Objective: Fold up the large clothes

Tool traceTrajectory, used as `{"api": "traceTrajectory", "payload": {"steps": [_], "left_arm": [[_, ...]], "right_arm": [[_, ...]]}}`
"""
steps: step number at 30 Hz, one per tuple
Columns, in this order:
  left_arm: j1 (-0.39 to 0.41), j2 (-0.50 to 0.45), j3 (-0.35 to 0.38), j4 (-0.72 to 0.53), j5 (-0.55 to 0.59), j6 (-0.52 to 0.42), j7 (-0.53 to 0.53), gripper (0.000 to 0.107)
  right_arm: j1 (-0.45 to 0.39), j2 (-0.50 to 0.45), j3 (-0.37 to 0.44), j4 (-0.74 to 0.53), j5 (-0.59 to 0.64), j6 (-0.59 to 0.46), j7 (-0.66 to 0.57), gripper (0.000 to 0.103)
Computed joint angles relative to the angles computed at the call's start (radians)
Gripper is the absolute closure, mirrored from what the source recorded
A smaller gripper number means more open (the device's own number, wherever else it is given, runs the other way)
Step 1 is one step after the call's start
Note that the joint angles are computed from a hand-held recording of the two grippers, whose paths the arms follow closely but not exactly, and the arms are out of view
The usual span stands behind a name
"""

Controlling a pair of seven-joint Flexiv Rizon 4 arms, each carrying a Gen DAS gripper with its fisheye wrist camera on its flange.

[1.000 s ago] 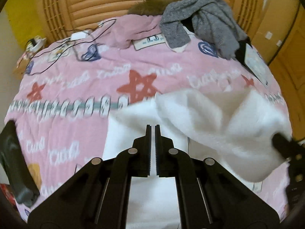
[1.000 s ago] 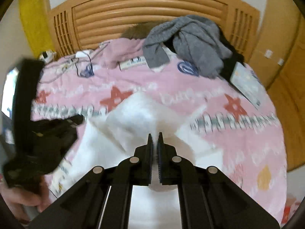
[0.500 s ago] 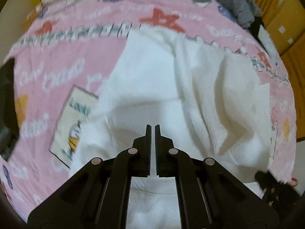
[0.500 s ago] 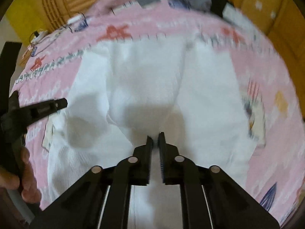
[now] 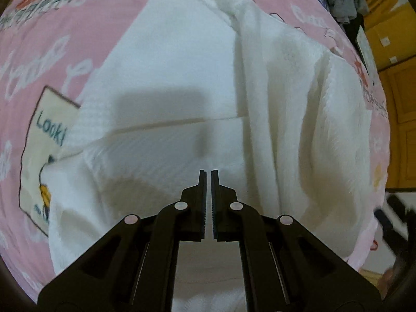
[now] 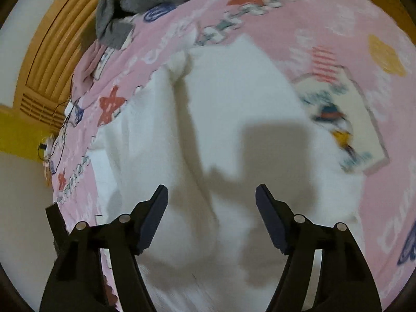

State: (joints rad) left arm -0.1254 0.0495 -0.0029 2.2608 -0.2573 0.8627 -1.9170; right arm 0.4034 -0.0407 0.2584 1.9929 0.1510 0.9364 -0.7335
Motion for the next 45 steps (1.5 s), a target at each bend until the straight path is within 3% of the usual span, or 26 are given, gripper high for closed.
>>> {"api": "traceTrajectory", "payload": {"steps": [2,4,6,8,10,11,13,15,21,24,29,31,33,38,43,45], "left_arm": [[0.003,-0.021,-0.002,-0.026,-0.015,-0.035,0.030,0.104],[0.001,-0.039,-0.003,-0.029,-0.084,-0.040,0.096,0.104],[-0.001,-0.054,-0.005,-0.028,-0.163,-0.053,0.164,0.104],[0.001,-0.056,-0.003,-0.025,-0.188,-0.058,0.176,0.103],[-0.002,-0.053,-0.003,-0.007,-0.239,-0.046,0.208,0.075],[-0.002,-0.048,-0.002,-0.001,-0.233,-0.034,0.203,0.050],[-0.005,-0.032,0.000,0.015,-0.209,0.019,0.187,0.046],[-0.013,-0.032,-0.001,0.034,-0.335,0.023,0.256,0.046],[-0.052,-0.055,-0.025,0.080,-0.831,0.004,0.501,0.044],[-0.068,-0.076,-0.039,0.074,-0.930,0.011,0.532,0.038],[-0.083,-0.159,-0.068,0.044,-1.035,0.024,0.549,0.041],[-0.090,-0.169,-0.074,0.045,-1.047,0.049,0.510,0.044],[-0.096,-0.169,-0.078,0.046,-1.078,0.059,0.525,0.093],[-0.095,-0.120,-0.064,0.043,-0.956,0.088,0.506,0.098],[-0.109,-0.048,-0.052,0.036,-1.024,0.172,0.600,0.098],[-0.117,-0.027,-0.048,0.021,-1.096,0.255,0.687,0.098]], "right_arm": [[0.007,-0.058,0.004,-0.074,0.078,-0.025,-0.072,0.036],[0.023,-0.108,0.003,-0.134,0.033,-0.113,-0.081,0.039],[0.037,-0.134,0.005,-0.153,-0.018,-0.157,-0.085,0.060],[0.042,-0.154,0.015,-0.165,-0.016,-0.177,-0.109,0.071],[0.048,-0.157,0.017,-0.160,-0.023,-0.180,-0.100,0.072],[0.049,-0.156,0.019,-0.155,-0.025,-0.175,-0.098,0.075],[0.051,-0.150,0.024,-0.139,-0.023,-0.149,-0.107,0.084],[0.053,-0.145,0.024,-0.133,-0.034,-0.142,-0.110,0.096],[0.030,-0.116,0.027,-0.126,0.046,-0.079,-0.130,0.098],[-0.010,-0.077,0.030,-0.094,0.176,-0.012,-0.165,0.098],[-0.049,-0.046,0.028,-0.057,0.388,0.054,-0.225,0.098],[-0.057,-0.039,0.026,-0.046,0.449,0.068,-0.248,0.098],[-0.064,-0.038,0.025,-0.038,0.521,0.091,-0.277,0.098],[-0.077,-0.041,0.018,-0.036,0.621,0.115,-0.324,0.098],[-0.119,-0.052,0.015,-0.111,0.856,0.096,-0.558,0.098],[-0.151,-0.062,0.010,-0.159,1.034,0.091,-0.704,0.098]]}}
